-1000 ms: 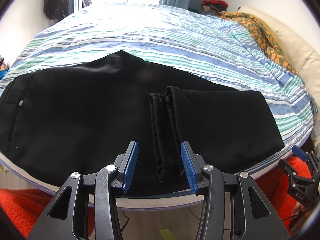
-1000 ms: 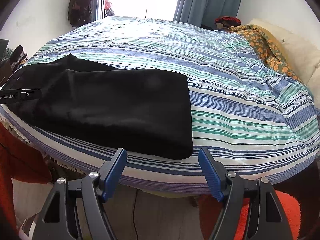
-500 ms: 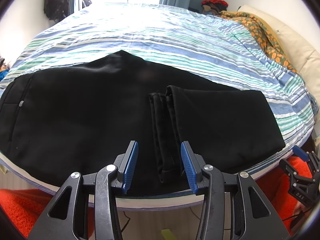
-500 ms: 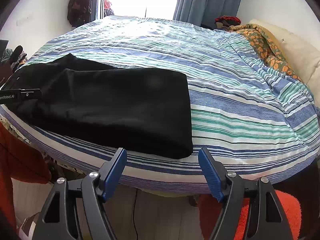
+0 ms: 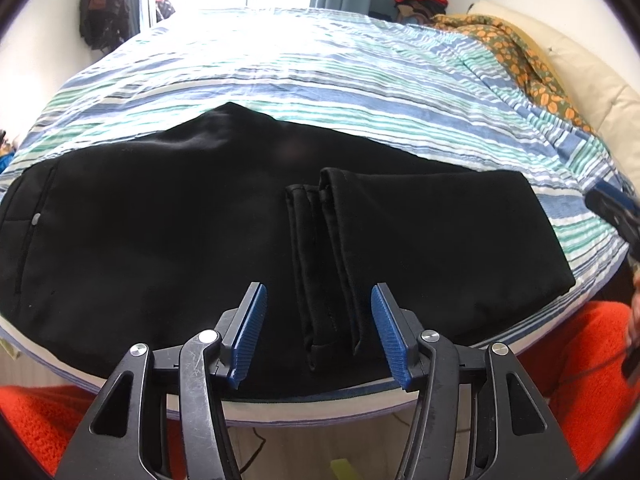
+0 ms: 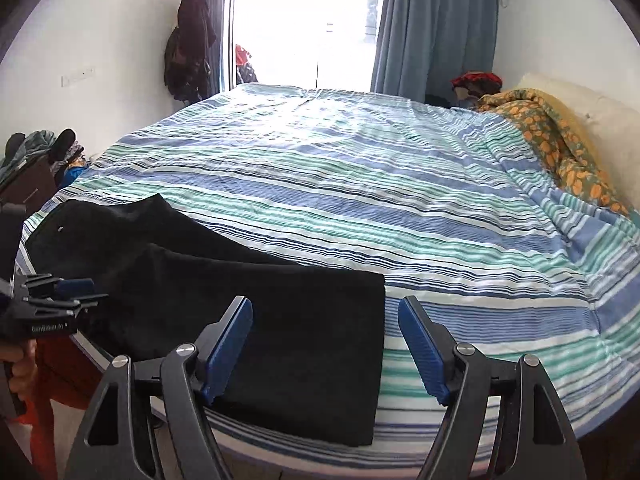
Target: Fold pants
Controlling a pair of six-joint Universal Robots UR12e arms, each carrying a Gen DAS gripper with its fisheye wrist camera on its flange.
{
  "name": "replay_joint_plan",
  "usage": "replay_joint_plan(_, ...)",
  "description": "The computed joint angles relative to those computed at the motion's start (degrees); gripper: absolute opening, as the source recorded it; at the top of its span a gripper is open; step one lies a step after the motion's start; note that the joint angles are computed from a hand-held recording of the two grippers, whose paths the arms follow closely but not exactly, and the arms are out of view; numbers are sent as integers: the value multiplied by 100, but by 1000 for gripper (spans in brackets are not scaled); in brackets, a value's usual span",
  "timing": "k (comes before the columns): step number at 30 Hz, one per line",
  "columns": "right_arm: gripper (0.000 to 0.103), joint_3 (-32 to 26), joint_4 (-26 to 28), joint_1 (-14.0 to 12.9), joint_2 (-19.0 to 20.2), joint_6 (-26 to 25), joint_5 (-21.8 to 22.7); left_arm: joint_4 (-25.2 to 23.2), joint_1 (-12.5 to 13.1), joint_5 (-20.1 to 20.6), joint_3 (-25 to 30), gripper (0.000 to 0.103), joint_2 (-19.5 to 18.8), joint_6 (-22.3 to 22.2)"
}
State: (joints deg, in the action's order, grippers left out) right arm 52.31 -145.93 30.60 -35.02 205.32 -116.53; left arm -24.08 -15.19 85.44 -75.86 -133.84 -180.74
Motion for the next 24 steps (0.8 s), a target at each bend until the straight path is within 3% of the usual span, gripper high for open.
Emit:
replay_joint_plan(5, 76, -607, 1680, -313, 411, 672, 1466, -239, -15, 16, 69, 63, -62, 159)
replay_joint_plan(9, 77, -538, 1403, -248, 390, 664, 1133, -178, -19, 23, 22, 64, -45, 232)
replay_joint_plan(16, 77, 366, -157, -71, -129, 505, 667, -154, -18, 32, -10, 64, -31, 225)
replay_joint_plan(18, 80, 421, -104, -50, -104, 573, 795, -179, -33, 67, 21, 65, -45, 224)
replay_joint_plan(21, 80, 310, 510, -79, 27, 773, 1306, -192, -49, 126, 25, 66, -49, 234)
replay_joint_plan(24, 80, 302, 279, 9, 56, 764, 879, -131, -24, 58, -37, 68, -5, 227)
